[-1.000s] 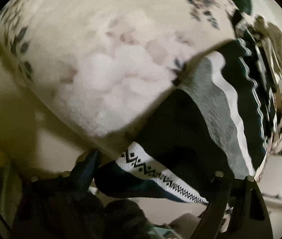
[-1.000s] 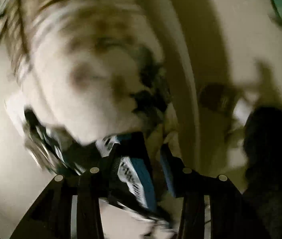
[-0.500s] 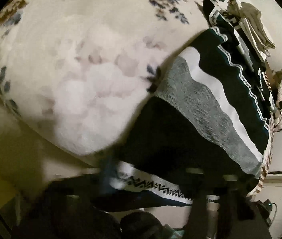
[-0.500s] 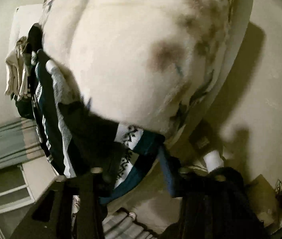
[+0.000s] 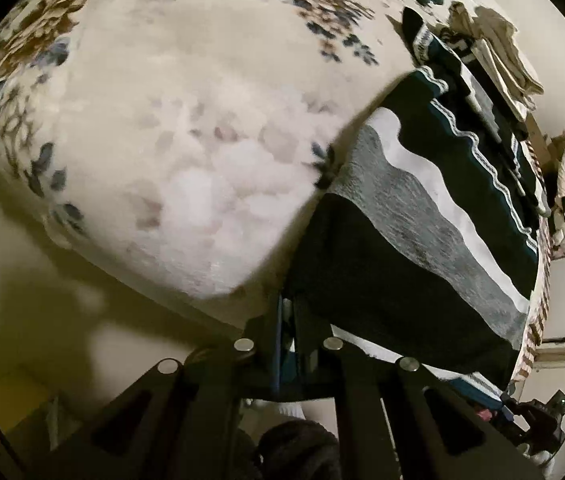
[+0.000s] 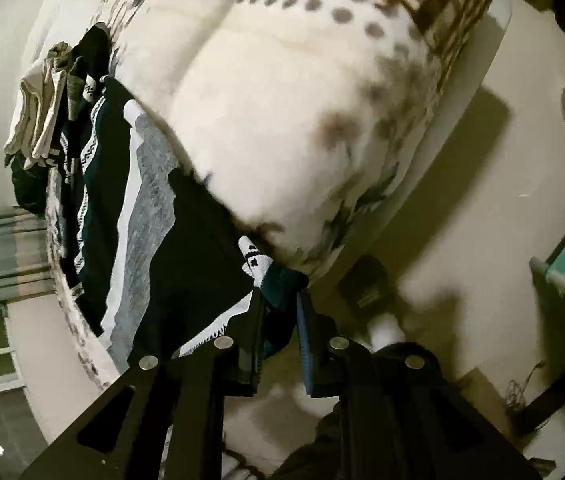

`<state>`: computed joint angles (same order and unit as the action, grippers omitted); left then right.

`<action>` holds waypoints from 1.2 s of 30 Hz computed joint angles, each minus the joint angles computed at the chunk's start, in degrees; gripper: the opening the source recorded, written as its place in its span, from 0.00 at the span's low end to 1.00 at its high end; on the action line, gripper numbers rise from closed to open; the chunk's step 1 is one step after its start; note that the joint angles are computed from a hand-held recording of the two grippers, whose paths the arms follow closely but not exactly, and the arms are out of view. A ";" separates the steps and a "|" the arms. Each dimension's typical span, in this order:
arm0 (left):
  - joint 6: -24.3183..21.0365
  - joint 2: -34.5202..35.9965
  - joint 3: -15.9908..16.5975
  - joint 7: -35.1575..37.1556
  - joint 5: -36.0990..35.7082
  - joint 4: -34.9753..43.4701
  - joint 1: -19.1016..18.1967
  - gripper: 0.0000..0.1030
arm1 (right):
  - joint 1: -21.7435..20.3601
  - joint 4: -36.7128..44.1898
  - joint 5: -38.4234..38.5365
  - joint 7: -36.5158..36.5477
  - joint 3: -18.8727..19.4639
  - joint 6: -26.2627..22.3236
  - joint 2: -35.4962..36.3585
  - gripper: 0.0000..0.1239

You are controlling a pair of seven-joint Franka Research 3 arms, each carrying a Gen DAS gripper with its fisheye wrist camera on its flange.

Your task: Fold small clothes

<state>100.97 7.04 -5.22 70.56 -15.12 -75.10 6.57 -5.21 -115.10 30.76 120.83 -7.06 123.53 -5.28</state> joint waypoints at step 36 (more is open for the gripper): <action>-1.73 2.81 -0.75 15.14 -12.71 -0.38 0.75 0.59 | -2.00 5.96 1.88 -16.54 -0.19 -7.42 8.55 0.59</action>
<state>99.24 9.85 -5.96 85.70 -27.83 -75.49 7.32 -7.21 -109.14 32.64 104.29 -7.24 116.11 3.27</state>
